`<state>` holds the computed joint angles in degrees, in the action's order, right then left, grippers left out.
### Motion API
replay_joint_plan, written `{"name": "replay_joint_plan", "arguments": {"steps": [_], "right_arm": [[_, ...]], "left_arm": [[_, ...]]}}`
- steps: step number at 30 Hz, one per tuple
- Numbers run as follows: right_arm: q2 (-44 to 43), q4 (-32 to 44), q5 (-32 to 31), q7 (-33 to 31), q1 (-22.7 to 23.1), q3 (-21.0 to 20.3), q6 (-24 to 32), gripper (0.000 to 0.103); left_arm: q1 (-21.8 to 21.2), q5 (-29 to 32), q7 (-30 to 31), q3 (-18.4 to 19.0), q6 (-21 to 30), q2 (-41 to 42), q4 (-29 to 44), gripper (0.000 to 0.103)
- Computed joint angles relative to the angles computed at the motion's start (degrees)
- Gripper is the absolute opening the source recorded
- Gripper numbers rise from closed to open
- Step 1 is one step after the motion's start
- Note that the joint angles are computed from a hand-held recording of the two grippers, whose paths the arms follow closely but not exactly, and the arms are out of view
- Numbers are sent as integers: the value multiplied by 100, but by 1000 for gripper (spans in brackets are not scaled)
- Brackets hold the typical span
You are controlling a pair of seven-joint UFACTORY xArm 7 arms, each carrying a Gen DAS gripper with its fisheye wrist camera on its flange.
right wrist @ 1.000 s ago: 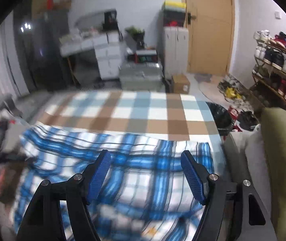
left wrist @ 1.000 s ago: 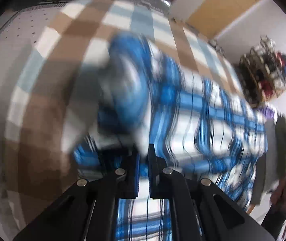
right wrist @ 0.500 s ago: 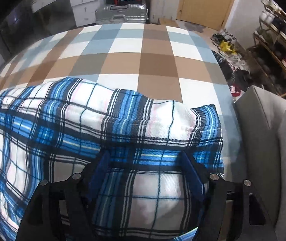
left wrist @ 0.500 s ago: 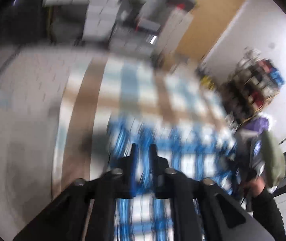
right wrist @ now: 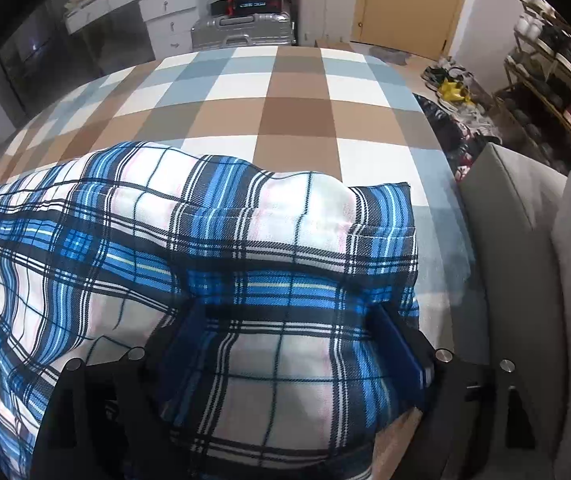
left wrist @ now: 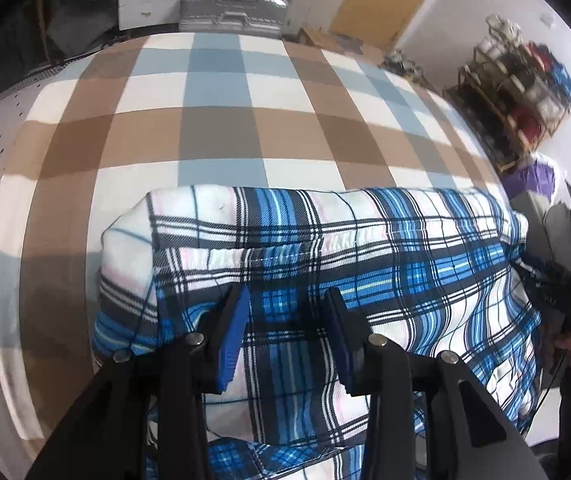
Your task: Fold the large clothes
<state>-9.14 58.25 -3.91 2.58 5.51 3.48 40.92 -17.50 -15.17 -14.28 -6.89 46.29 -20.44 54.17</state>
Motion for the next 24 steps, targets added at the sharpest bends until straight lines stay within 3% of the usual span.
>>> {"name": "replay_joint_plan", "arguments": {"steps": [3, 6, 9, 11, 13, 15, 17, 19, 21, 24], "right_arm": [[-303, -65, 15, 99, 52, 43, 137, 73], [-1251, -609, 982, -349, 333, -169, -136, 72], [-2588, -1318, 1777, -607, 695, -356, -485, 74], [-3496, -1654, 2068, -696, 968, -410, -534, 77], [-4440, -1985, 2170, -635, 1109, -285, -764, 88], [-5293, -2166, 2051, -437, 1224, -87, -964, 103], [-5953, -2168, 2063, -318, 1338, 114, -1095, 103], [-6469, -2107, 2093, -28, 1488, 262, -1178, 103], [-6897, -2055, 2142, 320, 1595, 382, -1213, 103], [-7281, -1942, 2286, 876, 1867, 451, -693, 103]], "left_arm": [[125, 479, -451, -213, 413, -372, 72, 32], [-133, 200, -393, -147, 371, -1277, -147, 33], [-182, 334, -893, -622, 272, -2244, -288, 35], [-269, 412, -1203, -820, 379, -2913, -285, 45], [-233, 518, -1548, -1058, 355, -3480, -225, 67], [-187, 624, -1867, -1319, 401, -4005, -52, 75], [-21, 863, -2078, -1562, 757, -4597, 408, 79], [444, 1037, -2315, -1848, 674, -4633, 787, 102], [597, 1109, -2491, -1975, 854, -4975, 1046, 102], [821, 1129, -2656, -2155, 1136, -5445, 1052, 102]]}}
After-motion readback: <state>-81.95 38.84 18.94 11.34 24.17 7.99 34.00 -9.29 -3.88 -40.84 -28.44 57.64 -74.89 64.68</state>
